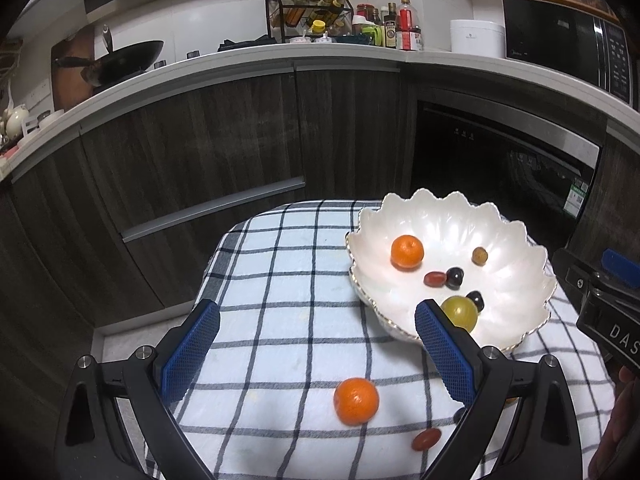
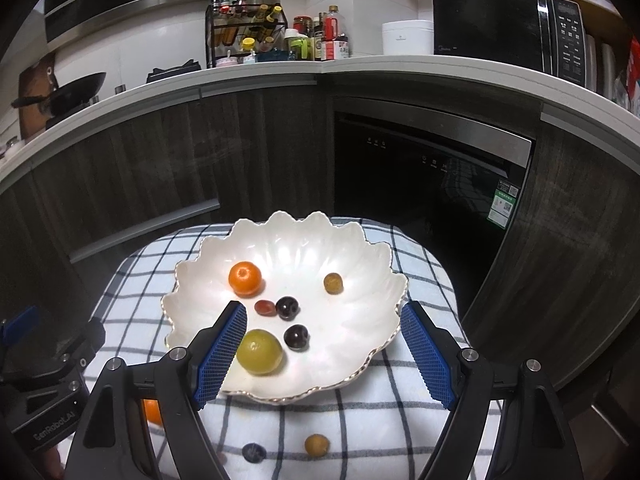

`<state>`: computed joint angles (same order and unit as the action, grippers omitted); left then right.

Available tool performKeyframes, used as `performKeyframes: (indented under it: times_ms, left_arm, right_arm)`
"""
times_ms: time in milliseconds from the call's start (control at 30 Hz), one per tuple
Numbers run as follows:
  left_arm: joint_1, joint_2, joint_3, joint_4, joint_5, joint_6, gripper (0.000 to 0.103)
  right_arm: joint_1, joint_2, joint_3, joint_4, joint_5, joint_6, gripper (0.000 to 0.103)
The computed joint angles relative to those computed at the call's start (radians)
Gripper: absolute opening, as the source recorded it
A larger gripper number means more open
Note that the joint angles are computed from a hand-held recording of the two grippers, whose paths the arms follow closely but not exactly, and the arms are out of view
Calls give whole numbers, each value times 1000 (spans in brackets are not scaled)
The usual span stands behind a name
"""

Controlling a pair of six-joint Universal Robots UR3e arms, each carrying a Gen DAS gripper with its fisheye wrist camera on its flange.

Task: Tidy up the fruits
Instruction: 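Withdraw both open tools from the bowl back over the cloth, then move the left tool to the mandarin while the right tool approaches a small dark berry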

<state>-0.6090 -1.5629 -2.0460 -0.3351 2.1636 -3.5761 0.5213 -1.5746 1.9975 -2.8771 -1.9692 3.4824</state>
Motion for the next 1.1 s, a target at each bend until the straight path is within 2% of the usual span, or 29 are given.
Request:
performKeyframes:
  times_ms: [333, 567, 1033, 1100]
  left_arm:
    - [-21, 12, -59, 36, 18, -4, 100]
    - [-60, 19, -107, 72, 68, -13, 100]
    - [-79, 16, -183, 147, 59, -1, 100]
    - [-78, 9, -194, 166, 54, 7, 100]
  right_arm:
    - [30, 8, 26, -22, 1, -4, 80]
    - [39, 0, 66, -54, 20, -12, 80]
    - [68, 5, 132, -115, 10, -17, 80]
    - [81, 16, 137, -130, -11, -16, 76]
